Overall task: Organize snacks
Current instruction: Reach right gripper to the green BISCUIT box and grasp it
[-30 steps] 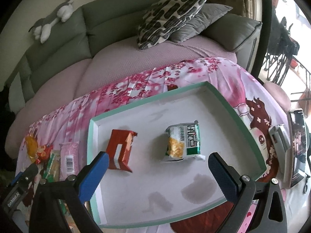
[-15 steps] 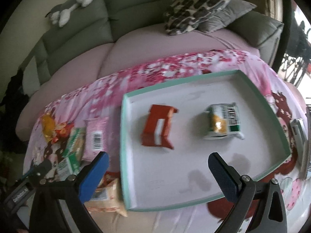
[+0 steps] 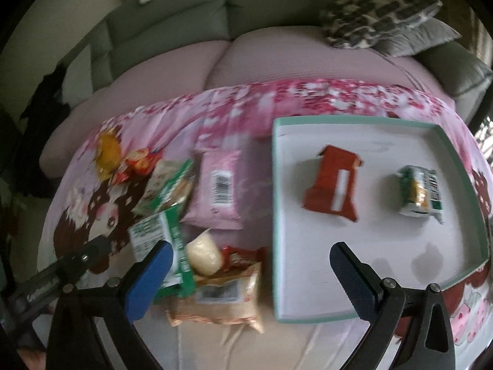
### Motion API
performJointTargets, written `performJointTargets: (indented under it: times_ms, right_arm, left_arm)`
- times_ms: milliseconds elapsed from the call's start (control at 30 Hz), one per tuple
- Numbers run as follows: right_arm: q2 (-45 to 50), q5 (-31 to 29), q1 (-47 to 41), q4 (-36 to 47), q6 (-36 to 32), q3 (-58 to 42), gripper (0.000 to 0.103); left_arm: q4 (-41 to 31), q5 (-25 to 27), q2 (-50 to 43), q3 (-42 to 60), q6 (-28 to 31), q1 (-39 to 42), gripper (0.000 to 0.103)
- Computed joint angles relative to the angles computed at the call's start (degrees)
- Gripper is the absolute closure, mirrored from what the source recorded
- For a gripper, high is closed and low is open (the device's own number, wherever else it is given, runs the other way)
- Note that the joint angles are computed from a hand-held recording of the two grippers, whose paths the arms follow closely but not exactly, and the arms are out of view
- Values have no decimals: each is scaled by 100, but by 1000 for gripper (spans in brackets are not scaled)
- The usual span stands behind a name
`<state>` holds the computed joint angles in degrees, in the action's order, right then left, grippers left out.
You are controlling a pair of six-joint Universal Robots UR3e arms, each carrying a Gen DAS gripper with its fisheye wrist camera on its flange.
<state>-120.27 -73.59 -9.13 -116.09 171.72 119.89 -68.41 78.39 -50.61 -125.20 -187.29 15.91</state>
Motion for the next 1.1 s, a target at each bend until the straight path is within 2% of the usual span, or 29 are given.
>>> performJointTargets:
  times_ms: [233,400,633,733,767,1100]
  right_arm:
    - [488,-261,969,-506,207,-78,1]
    - [760,-363,1329,-699,273,-89,11]
    - [910,-198,1345,-751,210,-40,31]
    - [889,18,1274,-673,126,-21,45]
    - [865,115,1235,-629,84,-13,54]
    - [556,302,731,-386,-39,69,60]
  left_arm:
    - [-253,-270,78,-31,151,349,8]
    - [-354,-375,74,-17,179,441,8]
    - [-488,-645,-36,-73,151,548,8]
    - [-540,-802,-85,-97,183,543,8]
    - [-537,-872,-102,-111,191,544,8]
    - [-410,-1142,-308,-112,223,415,8]
